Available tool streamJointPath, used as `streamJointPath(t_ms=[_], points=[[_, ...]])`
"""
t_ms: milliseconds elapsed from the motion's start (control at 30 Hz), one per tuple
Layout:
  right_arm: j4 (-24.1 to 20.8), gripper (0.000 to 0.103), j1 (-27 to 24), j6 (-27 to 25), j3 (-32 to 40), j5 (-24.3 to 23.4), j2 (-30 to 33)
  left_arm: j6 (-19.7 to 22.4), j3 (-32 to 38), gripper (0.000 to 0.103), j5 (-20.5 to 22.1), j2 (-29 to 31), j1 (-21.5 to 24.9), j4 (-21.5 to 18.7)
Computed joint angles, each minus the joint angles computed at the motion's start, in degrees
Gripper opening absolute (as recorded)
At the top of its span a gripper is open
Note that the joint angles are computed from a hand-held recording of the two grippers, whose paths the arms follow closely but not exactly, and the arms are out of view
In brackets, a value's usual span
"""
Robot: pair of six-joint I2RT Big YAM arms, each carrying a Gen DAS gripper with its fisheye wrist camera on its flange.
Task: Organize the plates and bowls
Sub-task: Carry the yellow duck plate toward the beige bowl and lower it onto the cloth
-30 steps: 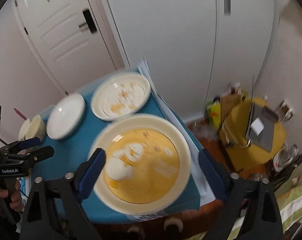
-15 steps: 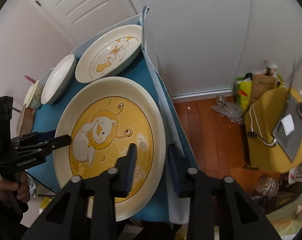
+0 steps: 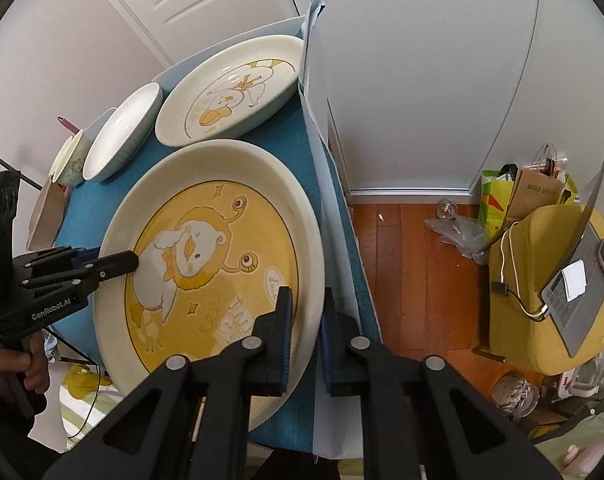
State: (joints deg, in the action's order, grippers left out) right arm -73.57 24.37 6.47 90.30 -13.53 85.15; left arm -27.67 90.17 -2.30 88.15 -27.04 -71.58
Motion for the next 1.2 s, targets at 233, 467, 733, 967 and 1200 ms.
streamJointPath(t_ms=[233,467,733,967,1200], points=[[-1.1,0.012,0.5,-1.1,1.4,1.0,0.3,-0.5,-0.8,0.019,-1.2,-1.1,-0.5,-0.2],[-3.6,0.012,2.3,-2.2,5.2,0.9,2.0,-2.6,-1.1,0.019,-2.9,-3.3,0.9,-1.9],[-5.7,0.012,8.0,-1.3,15.1,0.2,6.9,-2.5,-4.3,0.019,-4.9,-11.2,6.2,-4.5],[-7.5,0.012,15.8,2.0,25.2,0.9,13.6,2.7,-10.0,0.019,-4.0,-20.3,15.7,-7.7],[-9.7,0.012,23.0,6.9,33.9,1.8,21.3,11.5,-15.7,0.019,0.4,-25.6,27.5,-8.8]])
